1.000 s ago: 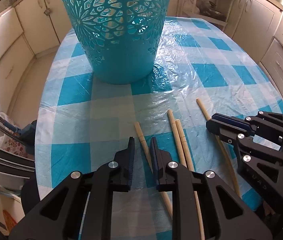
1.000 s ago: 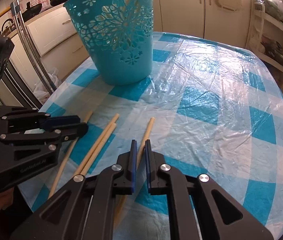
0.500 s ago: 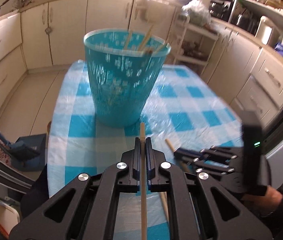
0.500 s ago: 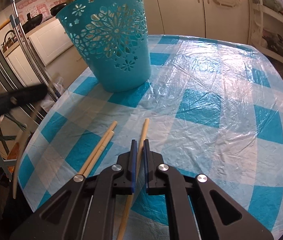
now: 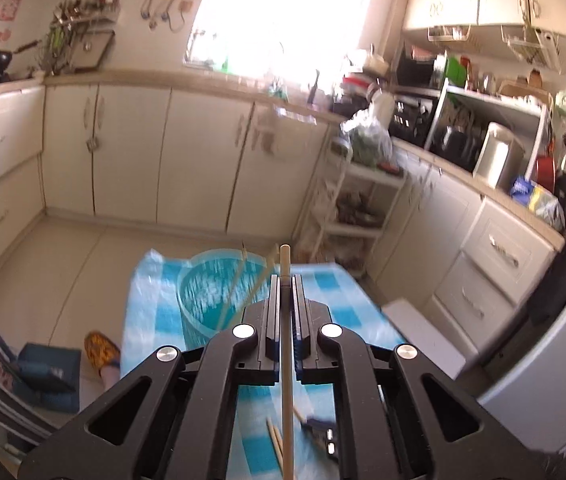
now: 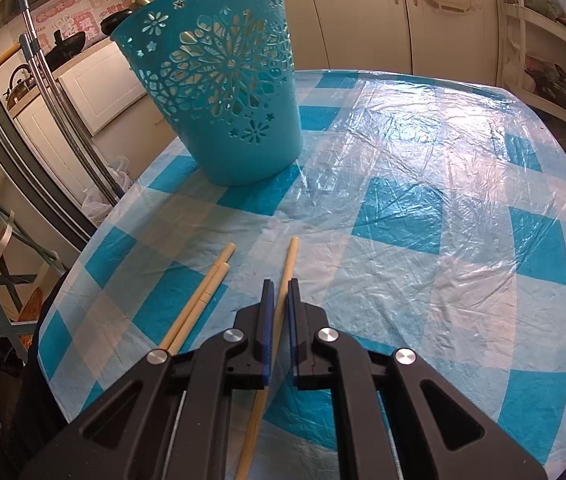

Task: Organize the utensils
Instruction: 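Carry the chopstick over the teal basket and open the left gripper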

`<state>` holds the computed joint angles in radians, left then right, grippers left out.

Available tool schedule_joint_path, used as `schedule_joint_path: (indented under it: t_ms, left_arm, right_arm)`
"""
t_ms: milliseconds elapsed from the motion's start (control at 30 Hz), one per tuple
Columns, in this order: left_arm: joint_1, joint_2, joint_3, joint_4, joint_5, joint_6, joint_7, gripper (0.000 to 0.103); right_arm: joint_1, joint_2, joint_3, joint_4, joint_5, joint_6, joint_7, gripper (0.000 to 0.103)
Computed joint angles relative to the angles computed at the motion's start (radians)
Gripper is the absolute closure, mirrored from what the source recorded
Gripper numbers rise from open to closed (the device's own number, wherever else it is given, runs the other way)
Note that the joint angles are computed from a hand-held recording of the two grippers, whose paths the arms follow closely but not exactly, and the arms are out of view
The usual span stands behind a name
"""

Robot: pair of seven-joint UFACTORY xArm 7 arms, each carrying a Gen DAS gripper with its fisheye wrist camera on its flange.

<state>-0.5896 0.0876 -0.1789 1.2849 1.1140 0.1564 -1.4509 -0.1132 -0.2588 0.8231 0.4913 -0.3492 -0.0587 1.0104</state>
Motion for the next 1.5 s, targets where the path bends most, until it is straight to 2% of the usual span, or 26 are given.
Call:
schedule_joint_path:
  t_ms: [67,267,433,567,700,833,1067,1133,1200,1267,1367,1433,1500]
  left_arm:
    - [-0.010,0.033,0.029,0.088,0.148,0.023,-0.136,0.098]
    - [-0.031,0.130,0.066,0.286,0.338,0.111,-0.298,0.098]
    - [-0.079,0.271,0.109,0.456,0.377,0.213,-0.306,0.098]
    - [-0.111,0.365,0.161,0.537,0.345,0.235,-0.301,0.098]
    - [-0.137,0.413,0.208,0.559,0.314,0.232,-0.302,0.098]
    - [-0.160,0.414,0.236,0.521,0.310,0.227,-0.310,0.098]
    - [-0.163,0.384,0.215,0.430,0.228,0.226,-0.199,0.096]
    - [-0.164,0.353,0.209,0.380,0.203,0.238,-0.177,0.089]
    - [-0.172,0.297,0.208,0.303,0.221,0.256,-0.217,0.066]
    - [-0.170,0.233,0.195,0.222,0.269,0.279,-0.280,0.052]
    - [-0.160,0.133,0.155,0.082,0.310,0.301,-0.340,0.046]
    - [-0.148,0.079,0.121,-0.015,0.308,0.307,-0.354,0.042]
    - [-0.130,0.060,0.088,-0.069,0.282,0.309,-0.339,0.036]
  right_arm:
    - [-0.002,0.001,0.002,0.001,-0.001,-0.001,0.001,0.095]
    - [-0.004,0.002,0.005,0.002,-0.001,-0.002,0.002,0.095]
    - [-0.002,0.008,0.003,0.003,0.004,-0.008,-0.001,0.094]
    - [0.002,0.011,-0.002,0.002,0.012,-0.014,-0.011,0.093]
    - [-0.004,0.016,0.006,0.004,0.022,-0.020,-0.021,0.091]
    - [-0.006,0.018,0.011,0.002,0.035,-0.027,-0.032,0.090]
    - [0.001,0.021,0.009,-0.002,0.060,-0.035,-0.056,0.087]
    - [0.005,0.023,0.008,-0.001,0.068,-0.037,-0.067,0.085]
    - [-0.008,0.018,0.024,0.000,0.073,-0.032,-0.071,0.085]
    - [-0.030,0.011,0.051,0.005,0.069,-0.021,-0.065,0.085]
    - [-0.040,0.003,0.064,0.010,0.053,-0.001,-0.051,0.085]
    - [-0.082,-0.014,0.113,0.031,0.020,0.048,-0.022,0.088]
    - [-0.149,-0.033,0.194,0.071,-0.037,0.130,0.016,0.091]
